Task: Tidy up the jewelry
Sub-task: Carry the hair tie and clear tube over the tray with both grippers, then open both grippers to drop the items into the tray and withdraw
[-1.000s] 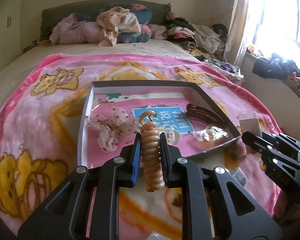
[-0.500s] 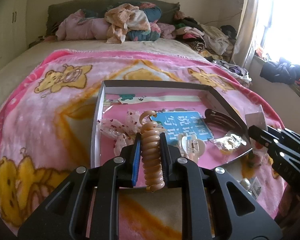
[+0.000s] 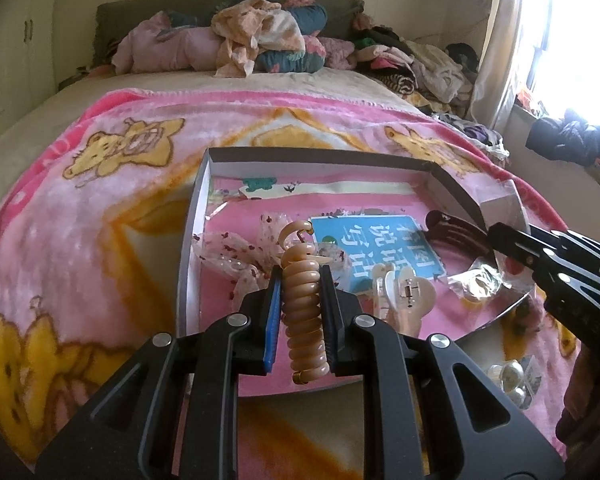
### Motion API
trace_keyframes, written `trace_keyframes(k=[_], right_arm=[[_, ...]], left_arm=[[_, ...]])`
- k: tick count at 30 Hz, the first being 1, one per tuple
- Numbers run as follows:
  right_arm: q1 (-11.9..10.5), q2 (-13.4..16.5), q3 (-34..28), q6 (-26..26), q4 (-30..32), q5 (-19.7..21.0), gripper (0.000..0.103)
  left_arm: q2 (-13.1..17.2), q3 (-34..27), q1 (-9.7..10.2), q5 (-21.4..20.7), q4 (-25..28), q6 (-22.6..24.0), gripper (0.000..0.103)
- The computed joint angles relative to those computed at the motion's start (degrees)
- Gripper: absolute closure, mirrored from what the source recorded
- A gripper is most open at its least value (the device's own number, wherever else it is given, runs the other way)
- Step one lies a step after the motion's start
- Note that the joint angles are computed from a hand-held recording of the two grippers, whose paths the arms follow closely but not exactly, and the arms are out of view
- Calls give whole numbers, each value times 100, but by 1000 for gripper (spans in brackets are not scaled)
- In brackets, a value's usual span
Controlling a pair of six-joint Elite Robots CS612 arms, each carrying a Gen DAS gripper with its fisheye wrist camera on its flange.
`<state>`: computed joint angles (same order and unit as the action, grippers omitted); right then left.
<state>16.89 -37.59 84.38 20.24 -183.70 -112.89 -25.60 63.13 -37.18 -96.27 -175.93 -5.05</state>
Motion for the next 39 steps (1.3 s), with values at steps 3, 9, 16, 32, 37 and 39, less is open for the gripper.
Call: trace_keyframes(k=[3,9,16,32,37,39], right_arm=[[-20,33,-42,-1,85,23,81],[-64,98,-145,89,332,99,81],[-69,141,-201,88,360,103,80],[-50,177,-185,97,199,54,63],[-16,114,-50,157,-23,-32,54],[2,85,6,188,-98,-97,50]], left_arm=[[27,-33,-7,1,29,18,92],[71,-82,-13,10,64,30,92],[111,-130,-1,-5,149,-11,92],[136,-142,-8,35,135,-7,91],[122,-78,-3,78,-13,-89,75],[80,11,2,98,-124,-91,72]])
